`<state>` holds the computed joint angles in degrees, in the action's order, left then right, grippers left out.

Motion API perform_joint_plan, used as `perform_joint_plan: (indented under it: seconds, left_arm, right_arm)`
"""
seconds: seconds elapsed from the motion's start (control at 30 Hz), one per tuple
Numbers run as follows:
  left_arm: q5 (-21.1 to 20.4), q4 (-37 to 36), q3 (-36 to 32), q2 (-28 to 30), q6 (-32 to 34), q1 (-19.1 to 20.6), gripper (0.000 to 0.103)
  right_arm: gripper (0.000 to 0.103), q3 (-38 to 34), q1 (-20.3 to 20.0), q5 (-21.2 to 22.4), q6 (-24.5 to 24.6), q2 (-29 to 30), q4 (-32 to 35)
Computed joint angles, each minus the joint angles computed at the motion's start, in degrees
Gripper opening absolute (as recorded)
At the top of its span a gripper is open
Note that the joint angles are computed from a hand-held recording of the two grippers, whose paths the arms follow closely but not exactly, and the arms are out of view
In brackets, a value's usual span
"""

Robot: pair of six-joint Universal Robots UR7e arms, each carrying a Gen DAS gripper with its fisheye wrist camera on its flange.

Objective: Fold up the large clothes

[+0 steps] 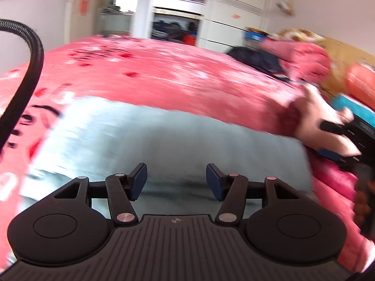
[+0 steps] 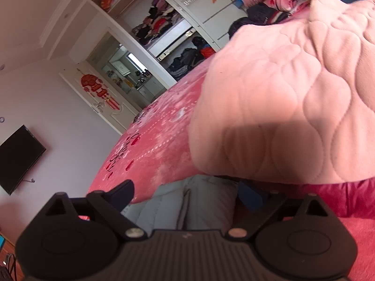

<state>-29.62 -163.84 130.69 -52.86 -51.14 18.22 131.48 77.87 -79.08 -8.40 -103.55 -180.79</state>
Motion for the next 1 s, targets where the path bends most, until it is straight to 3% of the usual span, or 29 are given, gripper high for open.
perform_joint_plan:
  seconds: [0.27, 0.43, 0.53, 0.67, 0.8, 1.0]
  left_arm:
    - [7.8, 2.2, -2.3, -0.9, 1.6, 5.1, 0.063]
    - [8.5, 6.7, -4.7, -0.1, 0.0, 8.5, 0.063]
    - [8.1, 10.4, -5.1, -0.3, -2.5, 9.8, 0.066]
    - [8.5, 15.5, -3.5, -1.9, -6.6, 10.4, 0.069]
    - [8.1, 13.7, -2.5, -2.3, -7.9, 11.1, 0.069]
    - [9.7, 6.5, -1.1, 0.1, -3.8, 11.5, 0.071]
  right_arm:
    - [0.083, 1.0, 5.4, -0.4, -11.6, 3.9, -1.2]
    - [0.081, 0.7, 9.4, -6.4, -17.9, 7.6, 0.4]
    - [0.078, 0.5, 10.4, -10.7, -18.4, 9.5, 0.8]
    - [0.077, 0.3, 10.2, -11.8, -17.2, 11.0, 0.4]
    - [0.078, 0.4, 11.0, -14.2, -18.2, 12.7, -1.2]
    - [0.078, 0.0, 11.4, -15.9, -19.7, 14.2, -2.0]
